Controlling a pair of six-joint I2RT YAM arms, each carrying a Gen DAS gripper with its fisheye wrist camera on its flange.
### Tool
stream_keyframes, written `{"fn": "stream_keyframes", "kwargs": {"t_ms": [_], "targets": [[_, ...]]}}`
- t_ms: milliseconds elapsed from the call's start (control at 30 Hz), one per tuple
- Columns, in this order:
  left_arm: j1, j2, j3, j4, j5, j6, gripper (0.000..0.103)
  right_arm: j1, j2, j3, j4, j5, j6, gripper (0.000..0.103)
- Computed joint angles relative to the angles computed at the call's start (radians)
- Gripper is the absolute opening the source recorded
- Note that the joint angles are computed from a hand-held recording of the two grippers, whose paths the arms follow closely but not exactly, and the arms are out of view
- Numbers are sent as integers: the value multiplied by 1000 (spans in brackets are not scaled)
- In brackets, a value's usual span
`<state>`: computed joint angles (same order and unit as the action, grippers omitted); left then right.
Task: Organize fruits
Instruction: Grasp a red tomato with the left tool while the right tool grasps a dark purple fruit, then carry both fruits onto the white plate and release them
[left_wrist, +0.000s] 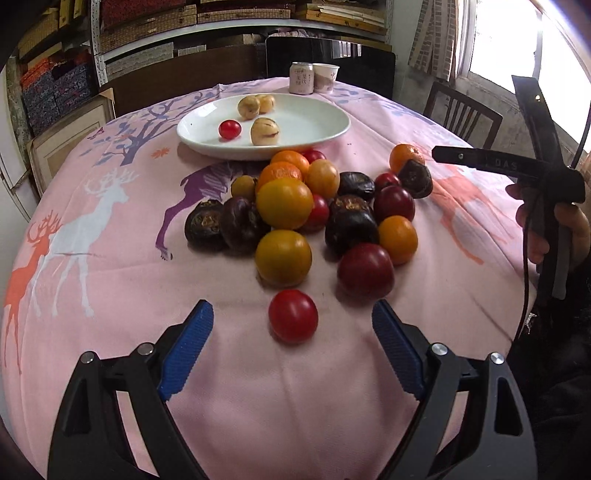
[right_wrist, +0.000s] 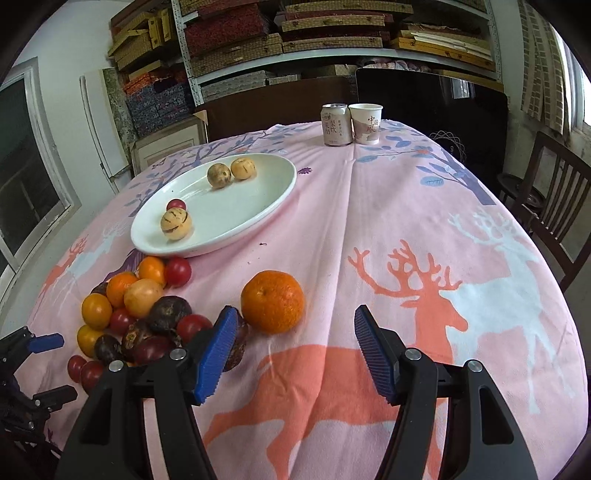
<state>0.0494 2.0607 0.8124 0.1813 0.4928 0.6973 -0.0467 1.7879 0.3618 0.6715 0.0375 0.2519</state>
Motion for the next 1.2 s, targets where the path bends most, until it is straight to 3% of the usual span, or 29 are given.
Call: {"fn": "stream_keyframes", "kwargs": {"t_ms": [67,133,167,367,433,633,1033,1100,1200], "targets": [[-1,9,-14,40,-11,-13,82,9,-25,-35,19,8,-1,66],[-9,38,11,41,-31,-39,42,14,-45,-60,27,4,-1,66],[-13,62,41,10,-38,-49,37,13,-52,-68,25,-3,-1,66],[-29,69,3,108,-33,-63,34,44,-89,-121,45,14,-34,66],[-17,74,-2,123,0,-74,28,60,-86,-134,60,40,-47,66],[15,59,-36,195,67,-112,28,87,-40,-106,53,47,-58,66],[21,52,-43,198,79,-120,28,165,115,129,-159,126,-46,66],[22,51,-44,198,81,-124,28,159,151,177,-218,107,-42,60],[24,54,-36,182,86,-117,28,157,152,174,-211,98,-46,49]]}}
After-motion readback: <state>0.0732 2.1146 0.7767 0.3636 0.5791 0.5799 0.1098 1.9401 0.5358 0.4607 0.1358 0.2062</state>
